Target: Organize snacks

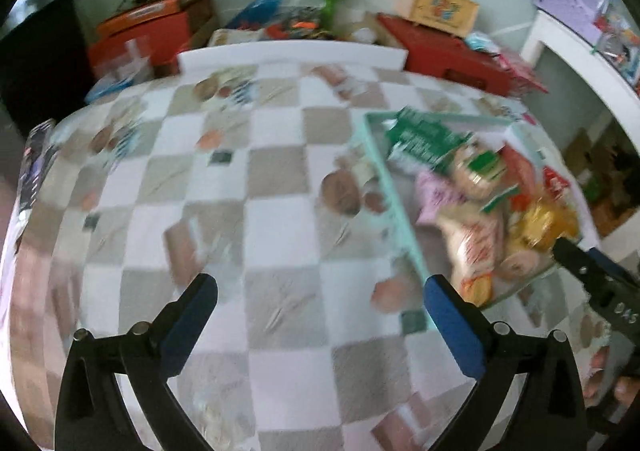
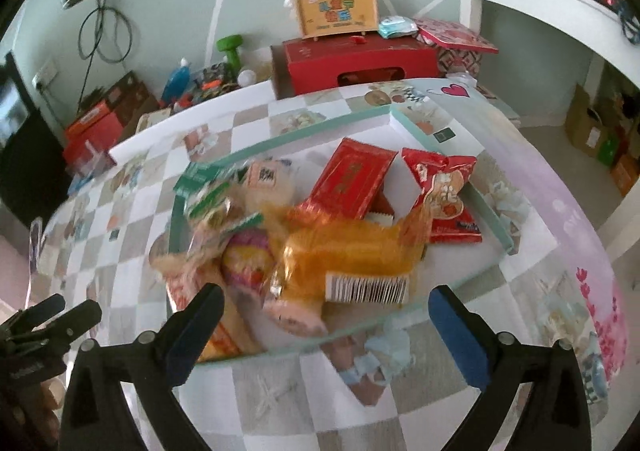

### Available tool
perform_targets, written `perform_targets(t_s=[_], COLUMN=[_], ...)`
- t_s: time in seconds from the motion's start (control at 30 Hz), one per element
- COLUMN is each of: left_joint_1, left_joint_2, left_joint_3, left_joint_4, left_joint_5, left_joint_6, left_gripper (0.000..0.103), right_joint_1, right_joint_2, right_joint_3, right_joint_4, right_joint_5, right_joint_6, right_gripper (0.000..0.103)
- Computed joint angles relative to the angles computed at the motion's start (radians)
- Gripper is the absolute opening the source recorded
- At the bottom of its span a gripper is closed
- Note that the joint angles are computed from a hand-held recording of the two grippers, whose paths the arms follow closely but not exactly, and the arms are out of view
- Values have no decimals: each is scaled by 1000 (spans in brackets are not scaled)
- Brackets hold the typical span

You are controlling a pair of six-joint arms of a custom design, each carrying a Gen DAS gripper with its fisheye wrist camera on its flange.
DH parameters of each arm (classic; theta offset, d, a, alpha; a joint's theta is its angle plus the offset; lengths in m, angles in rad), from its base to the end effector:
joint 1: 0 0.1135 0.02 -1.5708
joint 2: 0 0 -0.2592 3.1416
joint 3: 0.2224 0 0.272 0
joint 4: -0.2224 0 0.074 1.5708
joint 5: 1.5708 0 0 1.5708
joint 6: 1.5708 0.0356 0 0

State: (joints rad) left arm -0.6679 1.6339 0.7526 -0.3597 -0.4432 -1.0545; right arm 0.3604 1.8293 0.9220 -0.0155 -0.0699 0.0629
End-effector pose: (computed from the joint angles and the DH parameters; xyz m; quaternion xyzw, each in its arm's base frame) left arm 0.2338 -0.1650 0.1052 -0.2203 0.9375 0.0198 0.2688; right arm 0.3388 0.1303 0.1047 -0.1514 0.9353 0.0992 0.3041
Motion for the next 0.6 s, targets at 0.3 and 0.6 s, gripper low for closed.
perform_targets(t_s=[0.3,0.6], left_joint_1=[-116,-107], left_joint_2=[110,129], left_joint_3=[99,102], left_joint_4=[-198,-202], left_joint_5=[-74,-80], left_joint_6=[-207,-228], left_gripper=[103,103], right_joint_1=[22,14], right_joint_2=[-31,13], right_joint_3=[-54,-42], right_joint_4=[9,18], right_joint_5=[12,5], right_joint_6=[-56,-66], right_gripper=[103,103])
